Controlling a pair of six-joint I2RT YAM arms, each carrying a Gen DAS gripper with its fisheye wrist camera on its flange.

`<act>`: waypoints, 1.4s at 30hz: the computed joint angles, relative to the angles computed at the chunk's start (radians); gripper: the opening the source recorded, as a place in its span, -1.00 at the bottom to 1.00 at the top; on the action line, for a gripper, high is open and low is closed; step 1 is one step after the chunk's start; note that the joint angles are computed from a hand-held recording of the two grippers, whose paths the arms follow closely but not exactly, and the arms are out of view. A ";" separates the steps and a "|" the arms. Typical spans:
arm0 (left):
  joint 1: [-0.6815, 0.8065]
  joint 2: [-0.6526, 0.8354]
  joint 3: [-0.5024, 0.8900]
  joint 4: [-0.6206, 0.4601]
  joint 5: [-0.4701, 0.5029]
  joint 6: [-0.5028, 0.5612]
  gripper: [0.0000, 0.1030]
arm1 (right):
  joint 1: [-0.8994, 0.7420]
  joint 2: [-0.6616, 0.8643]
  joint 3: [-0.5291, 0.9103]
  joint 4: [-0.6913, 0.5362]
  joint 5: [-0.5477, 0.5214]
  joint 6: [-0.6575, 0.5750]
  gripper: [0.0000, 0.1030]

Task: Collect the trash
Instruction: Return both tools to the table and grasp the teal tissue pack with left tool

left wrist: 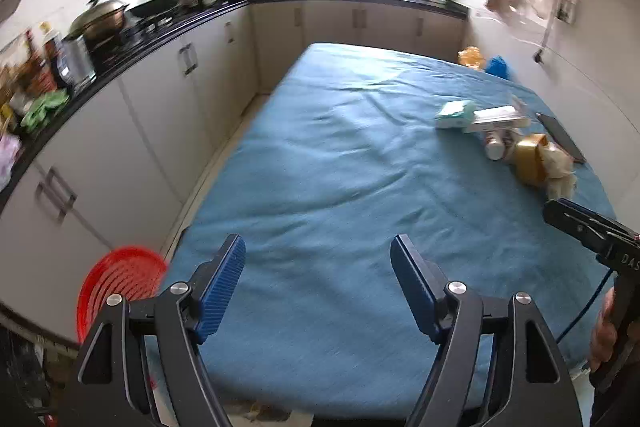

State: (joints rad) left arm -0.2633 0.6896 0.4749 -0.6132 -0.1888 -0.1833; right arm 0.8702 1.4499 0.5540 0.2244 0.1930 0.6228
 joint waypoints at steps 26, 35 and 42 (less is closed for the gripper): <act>-0.121 1.276 0.828 0.389 0.206 -0.068 0.56 | -0.518 -0.131 -0.200 0.124 -0.249 -0.100 0.57; -0.095 1.486 1.077 0.264 0.367 -0.081 0.58 | -0.521 -0.051 -0.209 0.215 -0.293 -0.120 0.61; -0.103 1.465 1.045 0.267 0.405 -0.091 -0.12 | -0.523 -0.046 -0.219 0.236 -0.307 -0.120 0.62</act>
